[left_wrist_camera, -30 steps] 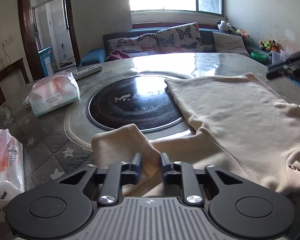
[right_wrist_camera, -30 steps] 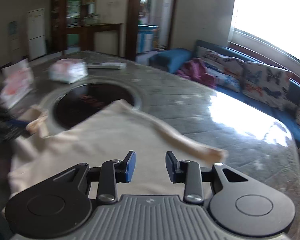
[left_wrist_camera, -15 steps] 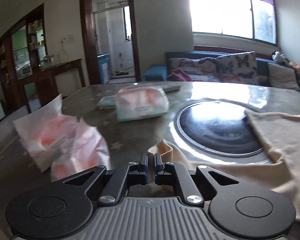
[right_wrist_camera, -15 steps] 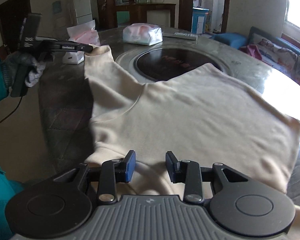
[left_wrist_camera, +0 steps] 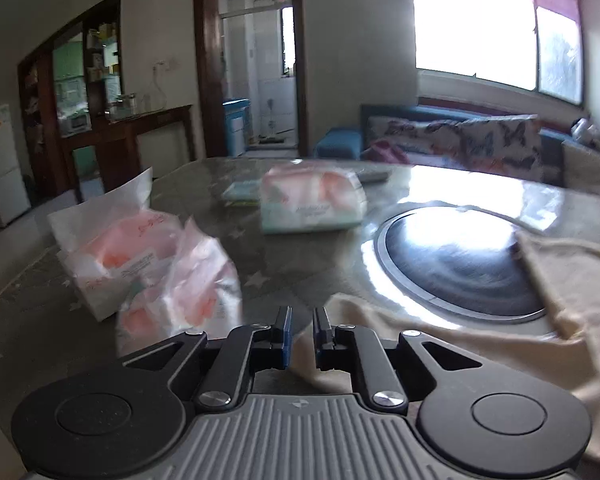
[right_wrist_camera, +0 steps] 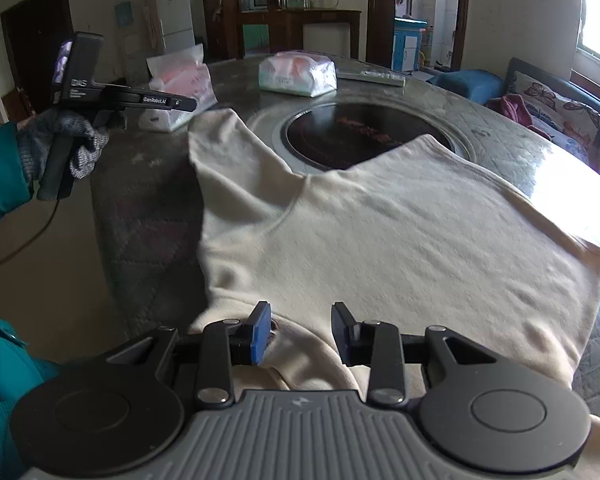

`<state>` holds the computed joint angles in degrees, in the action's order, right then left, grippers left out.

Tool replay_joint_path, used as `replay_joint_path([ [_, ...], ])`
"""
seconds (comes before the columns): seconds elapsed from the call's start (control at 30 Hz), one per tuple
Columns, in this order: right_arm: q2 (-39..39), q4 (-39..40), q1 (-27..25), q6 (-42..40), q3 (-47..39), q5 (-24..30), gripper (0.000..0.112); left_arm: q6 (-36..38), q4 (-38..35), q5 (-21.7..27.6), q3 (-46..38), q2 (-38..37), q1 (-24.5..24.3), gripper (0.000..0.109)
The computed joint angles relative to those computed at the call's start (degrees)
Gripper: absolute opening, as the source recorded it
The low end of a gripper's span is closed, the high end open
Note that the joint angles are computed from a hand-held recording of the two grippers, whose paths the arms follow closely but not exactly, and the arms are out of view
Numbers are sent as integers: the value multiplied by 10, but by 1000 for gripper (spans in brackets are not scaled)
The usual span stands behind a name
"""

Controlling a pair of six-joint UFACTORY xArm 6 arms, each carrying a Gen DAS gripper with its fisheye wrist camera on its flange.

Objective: Fold clothes

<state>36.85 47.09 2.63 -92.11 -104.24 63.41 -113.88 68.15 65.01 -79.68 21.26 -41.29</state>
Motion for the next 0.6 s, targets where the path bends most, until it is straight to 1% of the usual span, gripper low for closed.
replay_joint_path([
  [0.1, 5, 0, 2, 5, -4, 4, 33, 19, 17, -61, -29, 17, 0, 12],
  [0.17, 6, -2, 3, 6, -2, 4, 33, 24, 27, -123, -53, 40, 9, 12],
  [0.23, 6, -2, 3, 4, 1, 4, 33, 47, 16, -173, -86, 72, 20, 12],
  [0.3, 6, -3, 3, 4, 4, 4, 33, 81, -3, -191, -119, 104, 27, 12],
  [0.37, 6, -10, 1, 5, 1, 11, 34, 97, -9, -186, -136, 123, 32, 12],
  [0.4, 5, -12, 1, 4, 2, 14, 34, 104, -11, -182, -144, 132, 35, 14],
  [0.5, 1, -18, 0, -4, 4, 17, 34, 131, -9, -124, -161, 147, 35, 14],
  [0.6, -1, -20, 0, -11, 5, 18, 34, 123, -16, -109, -149, 136, 40, 14],
])
